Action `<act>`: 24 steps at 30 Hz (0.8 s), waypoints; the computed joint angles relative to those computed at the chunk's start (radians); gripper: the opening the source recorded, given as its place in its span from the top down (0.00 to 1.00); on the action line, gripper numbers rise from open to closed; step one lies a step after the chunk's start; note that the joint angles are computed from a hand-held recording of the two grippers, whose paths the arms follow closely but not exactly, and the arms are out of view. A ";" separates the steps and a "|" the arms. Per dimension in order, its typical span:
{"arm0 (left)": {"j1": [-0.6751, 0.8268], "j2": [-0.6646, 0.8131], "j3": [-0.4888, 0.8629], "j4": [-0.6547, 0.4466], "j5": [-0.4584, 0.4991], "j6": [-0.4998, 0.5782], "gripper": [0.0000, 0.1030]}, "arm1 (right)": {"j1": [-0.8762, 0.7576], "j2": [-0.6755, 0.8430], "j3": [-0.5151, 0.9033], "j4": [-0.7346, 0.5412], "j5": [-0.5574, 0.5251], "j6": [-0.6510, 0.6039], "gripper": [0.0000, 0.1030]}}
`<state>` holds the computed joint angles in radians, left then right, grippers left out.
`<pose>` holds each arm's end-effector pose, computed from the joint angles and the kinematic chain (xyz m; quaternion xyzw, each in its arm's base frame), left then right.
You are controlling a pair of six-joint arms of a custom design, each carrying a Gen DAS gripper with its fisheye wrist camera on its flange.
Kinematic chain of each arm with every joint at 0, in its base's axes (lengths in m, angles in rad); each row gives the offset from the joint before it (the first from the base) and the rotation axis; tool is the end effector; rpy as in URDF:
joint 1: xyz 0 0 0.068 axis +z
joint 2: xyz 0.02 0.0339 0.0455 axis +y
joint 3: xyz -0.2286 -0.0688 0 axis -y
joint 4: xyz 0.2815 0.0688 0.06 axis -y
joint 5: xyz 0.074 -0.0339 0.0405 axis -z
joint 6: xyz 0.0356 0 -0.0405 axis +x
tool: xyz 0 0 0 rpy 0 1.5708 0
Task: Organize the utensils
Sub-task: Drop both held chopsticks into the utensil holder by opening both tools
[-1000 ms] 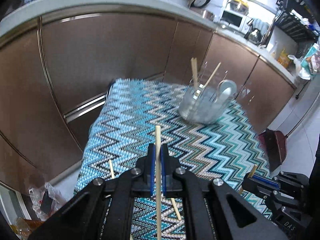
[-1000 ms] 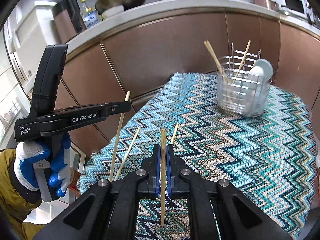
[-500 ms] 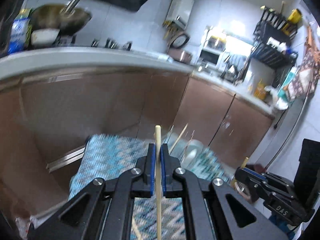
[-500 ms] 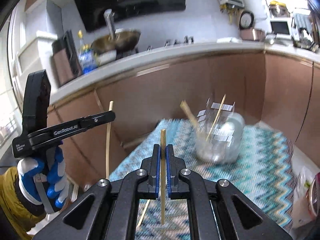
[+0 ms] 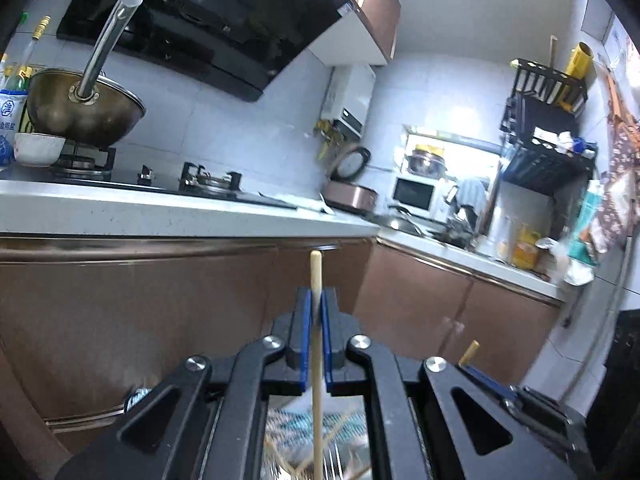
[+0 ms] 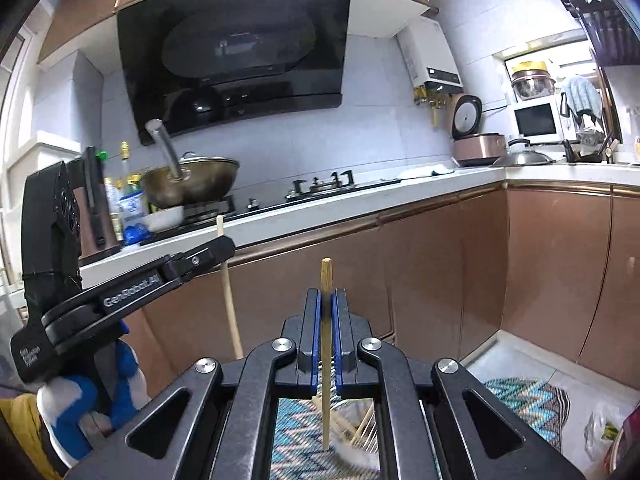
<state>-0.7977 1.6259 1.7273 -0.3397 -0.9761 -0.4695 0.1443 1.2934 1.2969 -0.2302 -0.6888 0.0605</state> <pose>0.2990 -0.2642 0.4078 -0.1725 0.7324 -0.0261 0.6582 0.3308 0.0709 0.3715 -0.2409 0.7271 0.3227 0.5560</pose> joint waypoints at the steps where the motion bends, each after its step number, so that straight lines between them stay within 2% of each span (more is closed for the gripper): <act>1: 0.014 0.012 -0.006 0.028 0.004 0.004 0.95 | 0.010 0.021 0.004 0.020 0.018 -0.003 0.95; 4: 0.047 0.050 -0.033 0.117 0.005 0.020 0.95 | 0.031 0.062 -0.004 0.070 0.053 -0.014 0.95; 10: 0.109 0.097 -0.096 0.199 0.037 -0.037 0.95 | 0.052 0.127 -0.029 0.126 0.094 -0.035 0.95; 12: 0.123 0.110 -0.113 0.187 0.060 -0.085 0.95 | 0.055 0.141 -0.041 0.140 0.102 -0.037 0.95; 18: 0.119 0.118 -0.143 0.159 0.077 -0.124 0.93 | 0.057 0.136 -0.073 0.135 0.111 -0.043 0.94; 20: 0.104 0.090 -0.164 0.156 0.063 -0.118 0.89 | 0.055 0.116 -0.083 0.127 0.121 -0.037 0.89; 22: 0.086 0.049 -0.187 0.144 0.046 -0.110 0.77 | 0.042 0.081 -0.106 0.128 0.112 -0.020 0.83; 24: 0.062 0.004 -0.203 0.117 0.018 -0.105 0.72 | 0.030 0.041 -0.131 0.129 0.107 -0.009 0.81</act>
<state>-0.7361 1.6297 1.5241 -0.2229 -0.9581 -0.5742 0.1744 1.3343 1.1658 -0.1015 -0.5820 0.0516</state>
